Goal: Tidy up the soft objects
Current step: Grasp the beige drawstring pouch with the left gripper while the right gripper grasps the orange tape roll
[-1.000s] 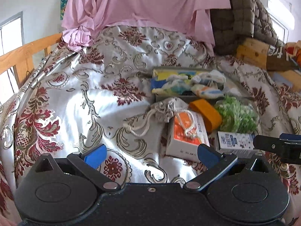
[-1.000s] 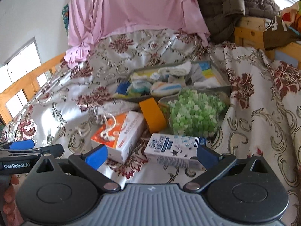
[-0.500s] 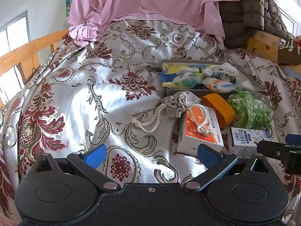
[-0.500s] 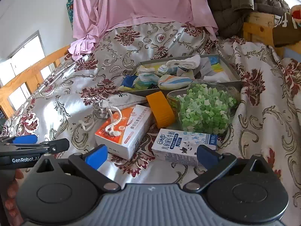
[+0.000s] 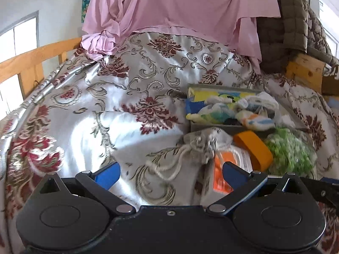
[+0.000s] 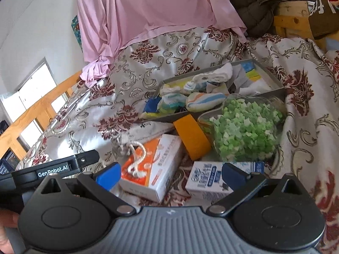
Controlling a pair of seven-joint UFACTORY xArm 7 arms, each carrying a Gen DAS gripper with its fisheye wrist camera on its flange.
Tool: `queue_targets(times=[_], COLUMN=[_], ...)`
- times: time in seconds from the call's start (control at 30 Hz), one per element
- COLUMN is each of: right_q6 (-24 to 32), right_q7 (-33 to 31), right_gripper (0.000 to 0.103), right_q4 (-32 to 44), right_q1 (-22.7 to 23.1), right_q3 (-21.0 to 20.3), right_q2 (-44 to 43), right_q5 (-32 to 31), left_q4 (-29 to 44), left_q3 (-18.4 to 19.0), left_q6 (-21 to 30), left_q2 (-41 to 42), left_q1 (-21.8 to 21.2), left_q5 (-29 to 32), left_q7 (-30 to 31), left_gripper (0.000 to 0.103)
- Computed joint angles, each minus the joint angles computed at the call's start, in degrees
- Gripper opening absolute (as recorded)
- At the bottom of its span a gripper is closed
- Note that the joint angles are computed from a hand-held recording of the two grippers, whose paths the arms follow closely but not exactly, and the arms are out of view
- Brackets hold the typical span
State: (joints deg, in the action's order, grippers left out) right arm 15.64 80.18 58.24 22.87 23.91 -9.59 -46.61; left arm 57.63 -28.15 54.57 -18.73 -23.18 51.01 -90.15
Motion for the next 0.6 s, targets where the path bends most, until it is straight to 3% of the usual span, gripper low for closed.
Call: queue_targets(times=[0.17,0.4,0.6], right_q6=[-0.81,-2.57,-1.82], right_q7=[2.28,0.75,-1.86], right_gripper=[0.103,0.103,0.103], right_q4=[2.65,6.09,9.09], right_q1=[-0.07,4.1,7.59], right_q3=[-0.96,-5.81,-8.98], right_q2=[3.74,9.11,12.6], right_q5=[-3.28,-1.32,1.25], left_q4=[-1.01,-0.11,0.0], left_q3=[2.7,4.81,8.9], left_q6=[-8.5,-17.25,-25.48], left_q2=[0.62,3.74,6.26], left_q1=[1.21,3.37,3.78], left_q5=[0.1,1.35,-6.38], left_q7=[-2.11,-0.75,4.58], left_gripper=[0.102,0.102,0.102])
